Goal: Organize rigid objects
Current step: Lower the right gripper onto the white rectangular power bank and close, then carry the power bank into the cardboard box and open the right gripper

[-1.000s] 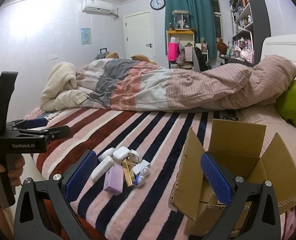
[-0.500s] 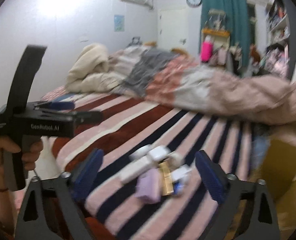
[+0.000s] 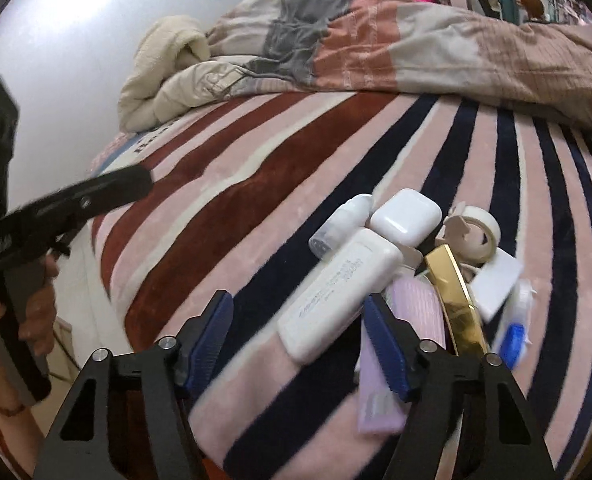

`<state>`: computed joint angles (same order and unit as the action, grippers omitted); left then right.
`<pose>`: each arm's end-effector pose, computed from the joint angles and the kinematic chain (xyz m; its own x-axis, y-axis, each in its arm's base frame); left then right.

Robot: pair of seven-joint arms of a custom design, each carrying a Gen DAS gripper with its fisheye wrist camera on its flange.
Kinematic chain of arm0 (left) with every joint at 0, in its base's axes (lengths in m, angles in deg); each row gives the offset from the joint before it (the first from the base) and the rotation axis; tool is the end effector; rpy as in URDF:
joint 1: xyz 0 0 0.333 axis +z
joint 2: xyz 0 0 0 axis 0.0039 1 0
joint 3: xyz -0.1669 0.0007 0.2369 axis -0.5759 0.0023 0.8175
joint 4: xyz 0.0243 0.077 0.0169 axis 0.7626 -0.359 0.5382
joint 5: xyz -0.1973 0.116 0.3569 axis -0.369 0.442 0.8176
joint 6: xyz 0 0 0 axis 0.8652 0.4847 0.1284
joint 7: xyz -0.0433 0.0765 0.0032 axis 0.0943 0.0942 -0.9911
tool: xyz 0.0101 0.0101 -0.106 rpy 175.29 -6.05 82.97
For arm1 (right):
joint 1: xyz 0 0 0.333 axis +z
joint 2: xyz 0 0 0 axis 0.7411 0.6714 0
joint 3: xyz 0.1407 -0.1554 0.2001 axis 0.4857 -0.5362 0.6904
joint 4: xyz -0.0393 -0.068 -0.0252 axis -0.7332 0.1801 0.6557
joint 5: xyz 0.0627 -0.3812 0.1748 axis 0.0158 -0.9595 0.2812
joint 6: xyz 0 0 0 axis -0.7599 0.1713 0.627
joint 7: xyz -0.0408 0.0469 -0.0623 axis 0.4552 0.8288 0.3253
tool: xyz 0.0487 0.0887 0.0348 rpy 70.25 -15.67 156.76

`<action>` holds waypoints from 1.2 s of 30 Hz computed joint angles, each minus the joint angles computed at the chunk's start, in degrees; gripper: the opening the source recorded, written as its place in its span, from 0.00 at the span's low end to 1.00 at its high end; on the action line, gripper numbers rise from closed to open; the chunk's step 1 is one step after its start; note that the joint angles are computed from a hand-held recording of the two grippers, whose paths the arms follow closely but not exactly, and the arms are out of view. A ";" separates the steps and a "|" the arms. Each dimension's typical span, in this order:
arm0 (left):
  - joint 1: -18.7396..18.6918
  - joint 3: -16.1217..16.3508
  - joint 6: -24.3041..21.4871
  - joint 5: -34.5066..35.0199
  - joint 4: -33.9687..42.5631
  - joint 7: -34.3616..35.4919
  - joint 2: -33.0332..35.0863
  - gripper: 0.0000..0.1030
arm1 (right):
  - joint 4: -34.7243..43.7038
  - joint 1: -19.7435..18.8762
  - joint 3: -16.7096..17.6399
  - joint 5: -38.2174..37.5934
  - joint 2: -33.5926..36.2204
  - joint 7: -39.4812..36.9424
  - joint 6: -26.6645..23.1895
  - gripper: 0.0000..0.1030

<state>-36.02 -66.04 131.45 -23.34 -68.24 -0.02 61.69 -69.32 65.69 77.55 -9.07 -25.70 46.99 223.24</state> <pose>0.5888 -0.4320 0.3767 -0.2459 -0.9548 0.1672 -0.6929 0.0525 -0.7191 0.5794 0.3407 0.3321 0.2996 -0.9203 -0.2516 -0.7611 -0.0715 -0.6447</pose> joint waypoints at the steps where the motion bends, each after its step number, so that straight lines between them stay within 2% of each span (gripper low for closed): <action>1: -0.07 0.14 0.30 0.08 -0.40 -0.24 -0.17 0.99 | 1.07 2.04 -2.12 -1.11 0.51 1.36 -0.72 0.56; 2: -0.06 0.22 0.52 0.06 -0.55 -0.37 -0.16 0.99 | 2.87 5.04 -5.34 -3.11 1.47 3.50 -1.91 0.56; 4: -0.29 0.59 0.74 0.18 -0.98 -0.87 -0.37 0.99 | 5.87 7.71 -8.04 -5.88 3.29 5.68 -4.30 0.54; 6: -0.35 0.77 0.75 0.22 -1.32 -1.28 -0.62 0.99 | 8.22 11.99 -12.54 -10.99 4.40 9.62 -7.43 0.47; 9: -0.38 0.82 0.68 0.42 -1.94 -1.73 -1.06 0.99 | 9.24 13.07 -13.47 -15.93 4.65 11.66 -9.90 0.47; 11: -0.01 0.40 0.69 0.29 -2.30 -1.56 -1.31 0.99 | 9.83 14.11 -14.34 -19.57 4.59 12.98 -12.75 0.38; 16: 0.12 0.20 1.54 0.53 -3.78 -1.70 -2.48 0.99 | 7.54 9.34 -9.20 -17.21 2.63 9.46 -13.45 0.32; 17: 0.00 0.38 1.64 0.77 -3.96 -2.00 -2.68 0.99 | 6.94 7.22 -6.79 -14.90 2.41 5.83 -12.83 0.32; 19: 0.02 0.51 2.20 1.06 -4.38 -2.53 -2.99 0.99 | 4.46 0.76 0.45 -6.18 1.42 -5.62 -11.04 0.32; 20: 0.21 0.39 2.71 0.95 -4.65 -2.60 -3.12 0.99 | 3.81 -0.49 1.92 -3.81 1.07 -8.18 -10.85 0.32; 23: 1.55 -1.07 3.73 -1.12 -5.20 -0.58 -3.05 0.99 | 3.35 -1.37 3.03 2.77 0.75 -11.12 -12.05 0.32; 24: 2.88 -2.64 3.82 -3.12 -5.26 1.55 -2.79 0.99 | 3.66 -0.18 1.90 3.10 1.01 -10.21 -12.33 0.34; 27: 7.27 -7.74 5.00 -10.08 -5.60 9.53 -1.92 0.99 | 4.77 6.12 -4.33 -2.50 1.59 -3.78 -12.29 0.36; 28: 9.98 -10.94 5.36 -13.04 -5.44 13.76 -1.28 0.99 | 5.18 7.34 -5.58 -3.89 1.84 -1.66 -12.35 0.36; 30: 12.99 -14.69 5.08 -17.00 -4.52 19.24 -0.17 0.99 | 5.75 8.70 -7.05 -6.23 2.05 1.27 -12.63 0.30; 32: 19.49 -22.79 4.65 -23.08 -3.34 27.94 1.54 0.99 | 5.44 9.29 -7.72 -8.48 1.51 2.89 -12.05 0.30; 34: 24.95 -30.23 3.53 -28.11 -1.65 35.43 3.35 0.98 | 2.67 8.51 -7.09 -9.47 -0.85 2.70 -8.59 0.30; 36: 27.04 -34.08 2.23 -30.83 0.16 40.47 4.34 0.90 | -0.18 7.27 -6.10 -9.33 -3.56 2.02 -5.00 0.30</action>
